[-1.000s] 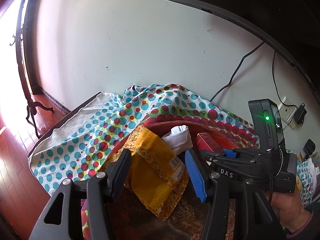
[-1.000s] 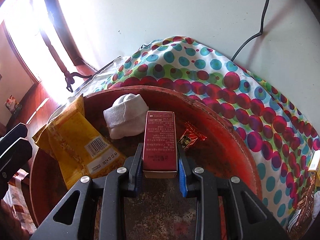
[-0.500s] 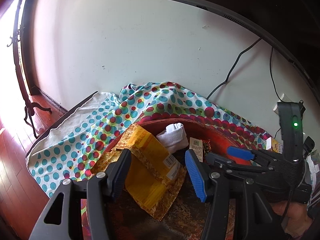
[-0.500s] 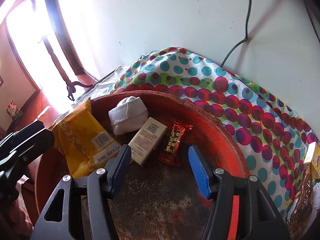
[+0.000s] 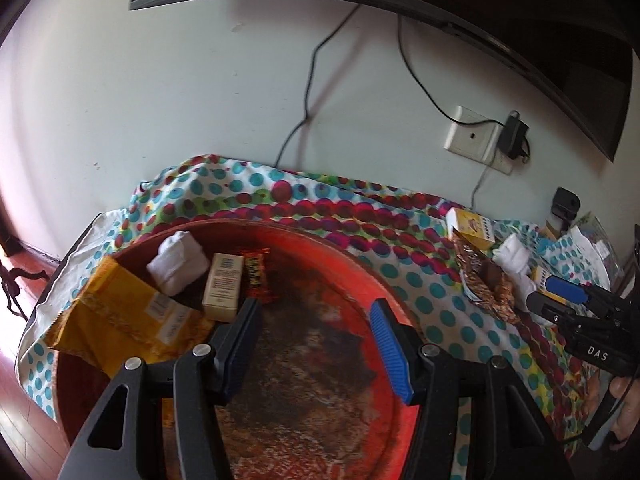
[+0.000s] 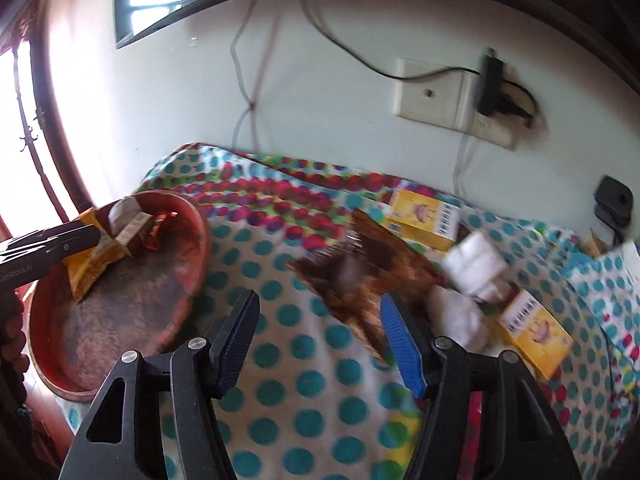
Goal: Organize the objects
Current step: 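Move both tools back over the remaining items on the cloth, then grasp the brown chocolate bag with the left tool and lift it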
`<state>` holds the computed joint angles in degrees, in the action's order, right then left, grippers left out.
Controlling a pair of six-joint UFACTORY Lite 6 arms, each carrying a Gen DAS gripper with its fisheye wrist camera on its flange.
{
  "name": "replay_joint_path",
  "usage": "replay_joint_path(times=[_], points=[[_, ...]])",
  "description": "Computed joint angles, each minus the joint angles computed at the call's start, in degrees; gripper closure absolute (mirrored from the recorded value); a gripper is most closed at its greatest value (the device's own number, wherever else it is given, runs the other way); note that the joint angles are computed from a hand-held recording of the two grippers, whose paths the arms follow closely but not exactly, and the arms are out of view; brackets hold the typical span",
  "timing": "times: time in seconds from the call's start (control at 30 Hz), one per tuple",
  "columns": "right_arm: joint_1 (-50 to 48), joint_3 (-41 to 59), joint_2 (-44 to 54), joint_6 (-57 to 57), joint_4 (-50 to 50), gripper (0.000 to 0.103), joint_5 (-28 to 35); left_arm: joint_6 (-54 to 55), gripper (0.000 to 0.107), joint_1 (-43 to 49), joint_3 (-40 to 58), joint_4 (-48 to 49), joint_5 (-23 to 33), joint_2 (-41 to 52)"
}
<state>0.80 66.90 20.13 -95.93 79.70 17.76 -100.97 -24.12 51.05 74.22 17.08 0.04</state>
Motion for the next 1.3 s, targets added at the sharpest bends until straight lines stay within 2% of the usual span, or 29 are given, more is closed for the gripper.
replay_joint_path(times=[0.17,0.27,0.37,0.67,0.97,1.13,1.2,1.23,1.3], points=[[-12.17,1.03,3.97,-1.94,-2.69,0.042,1.71,1.44,0.05,-9.54,9.15,-0.6,1.8,10.15],[-16.46,3.03,7.44,-3.92,-2.77,0.042,1.94,2.17,0.05,-13.84,13.56,-0.73,2.79,15.13],[-18.99,6.98,11.69,-0.77,-6.02,0.042,3.81,0.02,0.05,-15.97,16.51,0.89,2.22,18.86],[-19.09,15.59,20.98,4.91,-11.68,0.042,3.65,-3.46,0.05,-17.68,19.1,3.07,3.12,22.83],[-17.71,21.11,25.81,5.45,-11.93,0.042,3.92,-4.34,0.05,-17.82,20.37,4.15,2.03,24.96],[-17.31,23.82,27.72,7.23,-12.49,0.04,4.77,-1.73,0.05,-17.54,21.78,1.57,1.37,26.6],[-17.41,23.14,27.08,4.07,-8.84,0.037,4.3,-0.18,0.05,-16.96,22.51,-0.42,0.31,27.14],[-17.51,22.83,26.77,2.13,-6.79,0.027,4.15,0.98,0.05,-16.6,23.02,-1.84,-0.51,27.46],[-17.66,22.87,26.62,-0.06,-4.45,0.024,4.25,3.19,0.05,-16.66,24.71,-4.13,0.11,28.5]])
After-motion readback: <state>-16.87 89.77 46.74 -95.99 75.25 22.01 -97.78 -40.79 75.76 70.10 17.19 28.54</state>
